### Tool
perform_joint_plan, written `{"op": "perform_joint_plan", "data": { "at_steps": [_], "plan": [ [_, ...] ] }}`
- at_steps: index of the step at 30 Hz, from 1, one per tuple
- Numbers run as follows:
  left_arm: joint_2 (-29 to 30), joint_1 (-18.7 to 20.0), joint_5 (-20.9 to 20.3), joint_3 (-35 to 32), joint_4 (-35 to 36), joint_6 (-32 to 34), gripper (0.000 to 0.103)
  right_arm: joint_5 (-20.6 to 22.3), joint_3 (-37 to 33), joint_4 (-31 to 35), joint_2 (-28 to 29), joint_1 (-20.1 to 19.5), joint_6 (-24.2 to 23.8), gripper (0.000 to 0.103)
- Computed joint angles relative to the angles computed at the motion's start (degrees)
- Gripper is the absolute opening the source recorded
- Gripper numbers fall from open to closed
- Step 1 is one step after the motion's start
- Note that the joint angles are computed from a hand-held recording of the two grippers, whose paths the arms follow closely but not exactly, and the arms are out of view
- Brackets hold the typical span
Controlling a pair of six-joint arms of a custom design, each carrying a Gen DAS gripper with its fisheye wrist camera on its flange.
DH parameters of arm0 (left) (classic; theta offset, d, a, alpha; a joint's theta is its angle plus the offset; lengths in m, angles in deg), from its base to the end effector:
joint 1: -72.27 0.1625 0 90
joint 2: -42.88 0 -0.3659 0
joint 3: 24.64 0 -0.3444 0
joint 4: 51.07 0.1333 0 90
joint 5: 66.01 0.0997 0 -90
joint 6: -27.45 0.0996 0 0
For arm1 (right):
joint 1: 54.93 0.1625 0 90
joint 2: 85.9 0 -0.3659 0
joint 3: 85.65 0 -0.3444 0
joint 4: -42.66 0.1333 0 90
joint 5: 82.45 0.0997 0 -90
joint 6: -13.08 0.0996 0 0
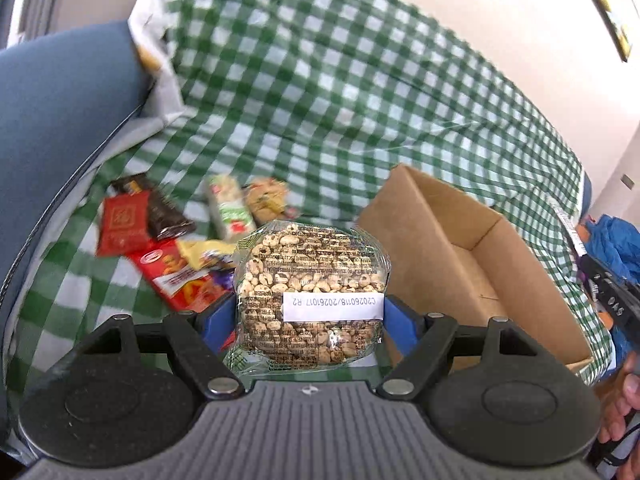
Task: Organize snacks
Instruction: 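Carry the nut box with the left tool while the right tool carries the silver bar to the box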
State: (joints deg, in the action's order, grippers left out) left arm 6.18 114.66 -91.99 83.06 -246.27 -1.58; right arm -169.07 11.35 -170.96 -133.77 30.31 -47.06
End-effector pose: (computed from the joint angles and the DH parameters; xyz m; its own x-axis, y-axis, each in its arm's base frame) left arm -0.2283 -0.5101 0.0755 -0.8810 -0.2855 -0.3773 0.2097 0.4792 -0.8523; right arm 0.0895 -0.6028 0.2429 -0.5169 -0.2181 0.8278 -0.8558 0.1554 -0.4934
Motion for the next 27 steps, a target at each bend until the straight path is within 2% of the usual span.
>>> {"op": "perform_joint_plan", "data": {
  "at_steps": [7,13,17,22,24,27],
  "plan": [
    [3.8,-1.0,-3.0,-6.5,-1.4,5.2,0.082,2.2,0.7,-0.7,-0.5,-1.3,-1.3,0.019],
    [9.1,-1.9,-5.3,-14.8,-3.7,14.3,0.082,2.2,1.1,-0.8,-1.2,-1.7,-1.1,0.019],
    [12.4,-0.7,-9.7,-21.6,-3.3,18.5,0.082,2.1,0.9,-1.2,-1.3,-2.0,-0.7,0.019],
    [17.5,1.5,-14.3,-33.1,-0.9,25.3,0.082,1.2,0.6,-2.0,-1.2,-2.4,0.0,0.019],
    [19.1,2.0,-15.6,-35.8,-1.5,28.1,0.082,0.9,0.5,-2.7,-1.1,-2.5,0.0,0.019],
    [19.8,2.3,-16.6,-35.6,-2.3,29.9,0.082,0.6,0.3,-3.5,-0.8,-2.6,-0.1,0.019]
  ]
}}
